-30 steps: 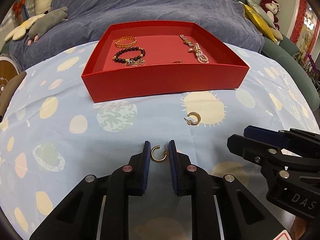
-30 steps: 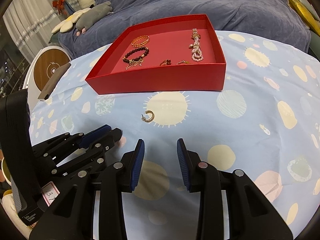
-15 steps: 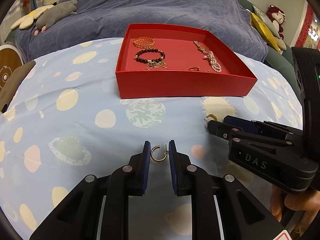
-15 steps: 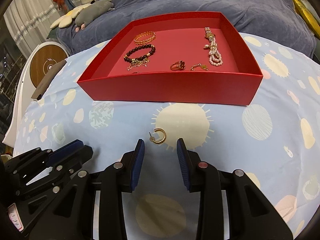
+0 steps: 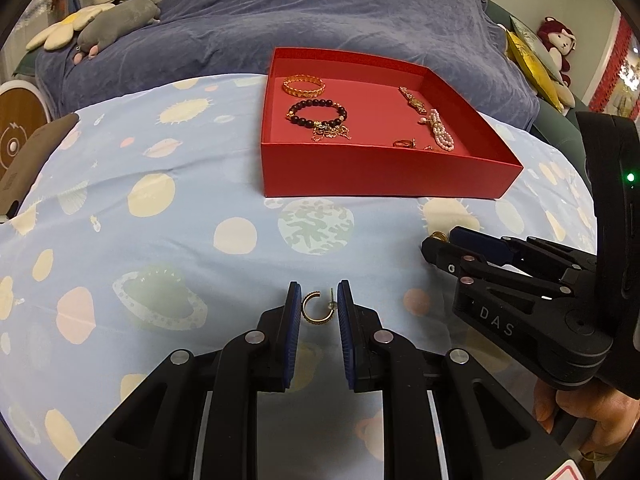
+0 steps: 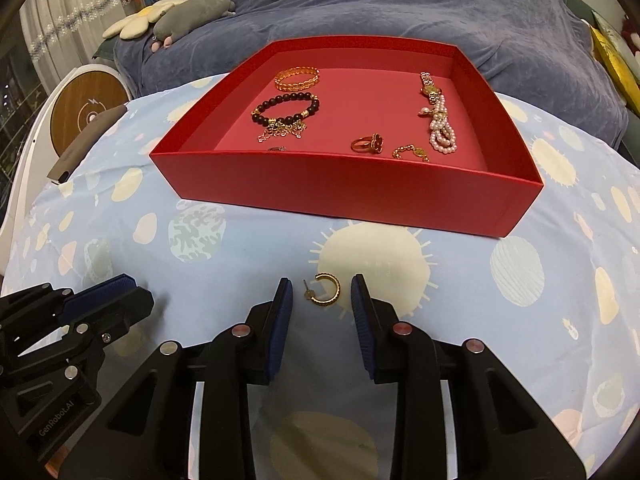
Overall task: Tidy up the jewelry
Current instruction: 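Grasp a gold hoop earring with the left tool while the right tool grasps the other hoop, then carry both hoop earrings into the red box and open both tools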
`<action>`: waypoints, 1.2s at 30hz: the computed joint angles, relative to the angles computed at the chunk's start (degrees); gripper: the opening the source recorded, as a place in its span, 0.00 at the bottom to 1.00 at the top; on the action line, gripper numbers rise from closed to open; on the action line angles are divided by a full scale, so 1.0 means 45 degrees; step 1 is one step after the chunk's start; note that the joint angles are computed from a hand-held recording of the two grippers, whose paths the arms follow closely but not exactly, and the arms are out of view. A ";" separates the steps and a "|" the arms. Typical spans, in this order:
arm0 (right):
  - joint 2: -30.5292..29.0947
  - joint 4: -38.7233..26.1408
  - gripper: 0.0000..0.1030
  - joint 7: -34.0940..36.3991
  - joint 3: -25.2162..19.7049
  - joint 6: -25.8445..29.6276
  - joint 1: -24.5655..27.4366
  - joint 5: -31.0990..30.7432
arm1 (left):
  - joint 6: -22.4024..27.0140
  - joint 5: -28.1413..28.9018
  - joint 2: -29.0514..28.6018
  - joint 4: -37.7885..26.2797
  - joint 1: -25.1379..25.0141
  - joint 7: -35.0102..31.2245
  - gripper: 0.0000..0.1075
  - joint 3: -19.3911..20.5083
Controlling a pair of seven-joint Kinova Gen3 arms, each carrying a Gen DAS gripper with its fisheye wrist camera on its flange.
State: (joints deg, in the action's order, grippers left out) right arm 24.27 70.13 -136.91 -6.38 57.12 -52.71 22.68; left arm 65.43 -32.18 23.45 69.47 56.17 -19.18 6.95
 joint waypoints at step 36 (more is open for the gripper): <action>-0.2353 0.1798 0.17 -0.0739 -0.0858 -0.0512 0.0854 -0.0038 | 0.1119 -0.0098 0.1679 -0.3688 0.1283 -0.1405 0.14 -0.0804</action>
State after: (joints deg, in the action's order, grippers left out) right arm 13.68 78.22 -140.23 -10.24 54.82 -48.87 22.51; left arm 70.47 -32.62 31.01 52.87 61.95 -25.50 3.33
